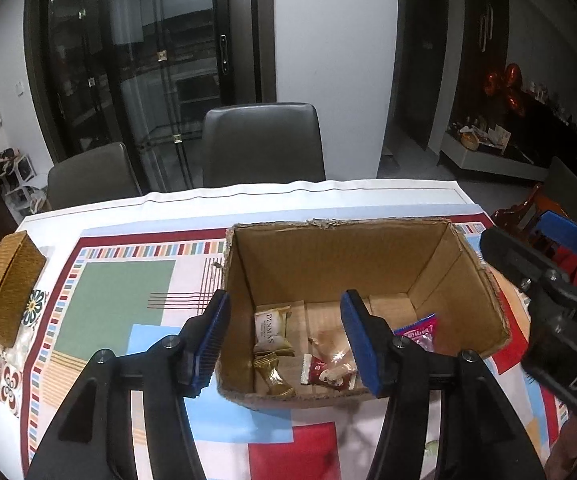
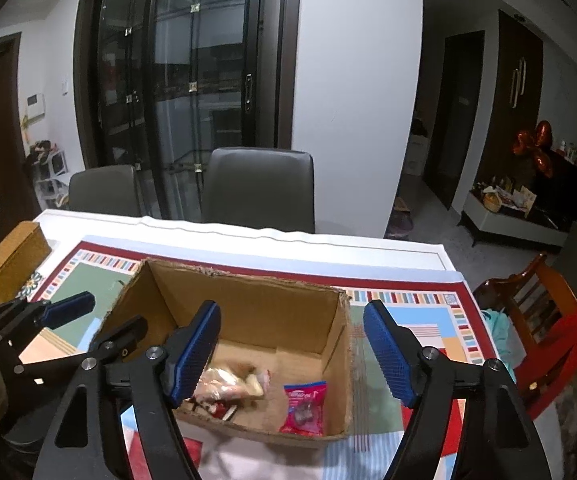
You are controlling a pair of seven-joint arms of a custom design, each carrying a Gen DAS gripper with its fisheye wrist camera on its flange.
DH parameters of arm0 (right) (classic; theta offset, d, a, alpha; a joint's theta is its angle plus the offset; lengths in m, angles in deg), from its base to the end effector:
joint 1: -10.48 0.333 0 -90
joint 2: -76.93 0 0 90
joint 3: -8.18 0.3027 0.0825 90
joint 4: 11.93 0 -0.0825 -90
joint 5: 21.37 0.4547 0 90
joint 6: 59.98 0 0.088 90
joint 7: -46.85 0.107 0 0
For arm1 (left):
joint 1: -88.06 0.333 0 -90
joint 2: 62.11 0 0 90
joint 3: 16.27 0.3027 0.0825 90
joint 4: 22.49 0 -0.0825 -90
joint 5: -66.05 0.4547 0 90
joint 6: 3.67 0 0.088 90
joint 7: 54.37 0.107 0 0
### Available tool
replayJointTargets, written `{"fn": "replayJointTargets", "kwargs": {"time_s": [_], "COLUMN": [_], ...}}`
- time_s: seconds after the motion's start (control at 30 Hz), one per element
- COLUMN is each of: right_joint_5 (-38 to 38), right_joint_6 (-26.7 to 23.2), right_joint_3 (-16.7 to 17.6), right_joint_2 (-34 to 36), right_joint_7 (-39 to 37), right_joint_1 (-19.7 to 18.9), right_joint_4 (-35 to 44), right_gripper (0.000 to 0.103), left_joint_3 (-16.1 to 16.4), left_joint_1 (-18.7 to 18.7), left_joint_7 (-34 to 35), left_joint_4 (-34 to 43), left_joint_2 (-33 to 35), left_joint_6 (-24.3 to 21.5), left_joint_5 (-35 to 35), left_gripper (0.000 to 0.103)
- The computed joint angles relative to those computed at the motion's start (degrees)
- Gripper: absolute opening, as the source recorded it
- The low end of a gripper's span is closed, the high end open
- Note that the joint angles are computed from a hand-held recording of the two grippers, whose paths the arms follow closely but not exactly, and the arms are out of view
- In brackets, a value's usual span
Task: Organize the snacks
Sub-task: 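Move both open tools back toward the remaining snack pile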
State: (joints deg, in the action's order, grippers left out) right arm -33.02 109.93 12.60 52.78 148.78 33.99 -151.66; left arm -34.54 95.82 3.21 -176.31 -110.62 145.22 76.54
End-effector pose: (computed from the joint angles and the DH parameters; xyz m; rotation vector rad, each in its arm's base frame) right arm 0.4652 0.2650 0.5278 -1.9373 1.1878 -0.6679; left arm 0.4255 -0.0832 0.5204 -1.9270 1.4625 -0.6075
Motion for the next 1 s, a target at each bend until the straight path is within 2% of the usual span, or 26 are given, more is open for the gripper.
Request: {"fn": "replayJointTargets", "kwargs": {"time_s": [1.0], "right_joint_5": [1.34], "right_joint_6": [-1.89], "right_joint_3": [-2.71], "right_joint_2": [-18.24], "right_joint_7": [-1.1], "right_joint_1": [0.7], "right_joint_4": [-11.79], "right_gripper": [0.075], "left_joint_3": [-2.06], "left_joint_1": [-6.06], "left_joint_7": [-0.65], "left_joint_4": [-4.25], "left_joint_2": [-14.92], "left_joint_6": [-7.03], "left_joint_5": [-0.93], "left_gripper": [0.056]}}
